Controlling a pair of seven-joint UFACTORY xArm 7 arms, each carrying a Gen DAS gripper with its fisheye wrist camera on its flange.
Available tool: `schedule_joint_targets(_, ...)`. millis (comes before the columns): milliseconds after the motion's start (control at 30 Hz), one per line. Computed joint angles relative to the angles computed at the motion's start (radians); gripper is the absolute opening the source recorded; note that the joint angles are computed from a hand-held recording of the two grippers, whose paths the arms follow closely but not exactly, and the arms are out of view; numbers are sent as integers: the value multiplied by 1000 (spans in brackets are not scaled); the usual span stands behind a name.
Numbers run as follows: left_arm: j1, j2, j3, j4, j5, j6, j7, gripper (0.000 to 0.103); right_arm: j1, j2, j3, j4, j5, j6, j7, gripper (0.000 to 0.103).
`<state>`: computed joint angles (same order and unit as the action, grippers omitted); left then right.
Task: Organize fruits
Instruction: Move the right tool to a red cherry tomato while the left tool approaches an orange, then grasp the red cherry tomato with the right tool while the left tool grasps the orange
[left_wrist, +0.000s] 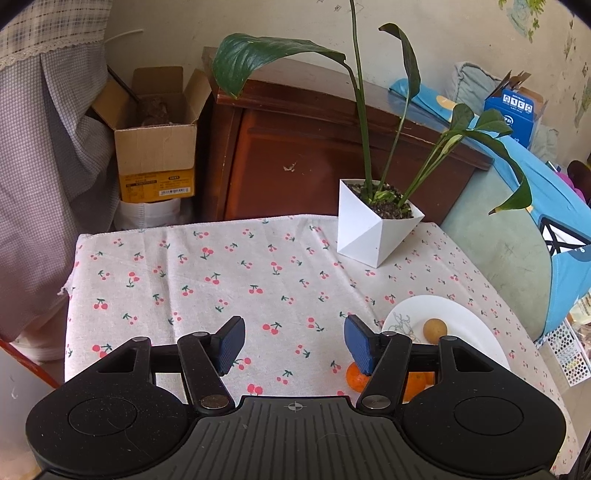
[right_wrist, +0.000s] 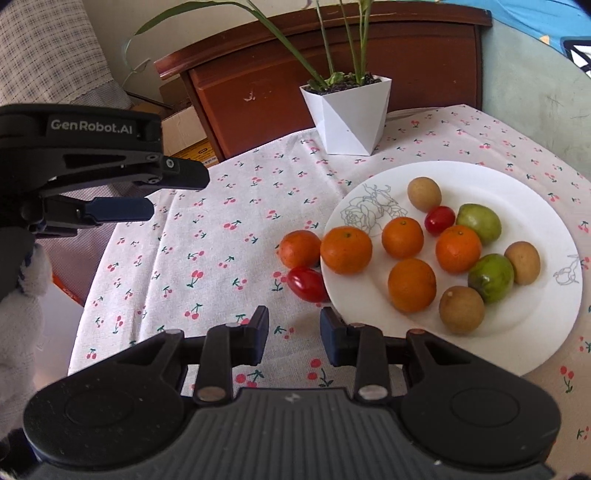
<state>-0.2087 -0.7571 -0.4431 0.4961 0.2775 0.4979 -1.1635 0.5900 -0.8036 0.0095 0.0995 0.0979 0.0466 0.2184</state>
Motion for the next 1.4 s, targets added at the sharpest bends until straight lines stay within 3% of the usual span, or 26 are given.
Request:
schedule_joint_targets(233, 5, -7, -4, -1, 9, 5, -4, 59, -245, 19, 368, -26, -74, -127, 227, 25)
schedule_joint_targets(333, 2, -9, -1, -2, 6, 3, -4, 59, -320, 28, 454, -24, -116, -169, 279, 25)
schedule_joint_targets(433, 1, -13, -1, -3, 7, 4, -2, 59, -363, 42, 491, -14, -149, -192, 321, 25)
schedule_joint_targets(900, 13, -36, -4, -16, 7, 25, -19, 59, -447, 119, 535, 26, -217, -251, 351, 27)
schedule_joint_targets(1100, 7, -38, 3, -24, 4, 17, -14, 59, -436, 141, 507, 26, -214, -272, 320, 24)
schedule_joint_targets(1267, -1, -28, 10, -33, 5, -24, 1, 59, -356, 130, 409, 12, -220, -250, 273, 21)
schedule_joint_targets(1400, -15, 5, 15, -49, 1, -86, 33, 59, -235, 73, 270, -22, -228, -192, 226, 19)
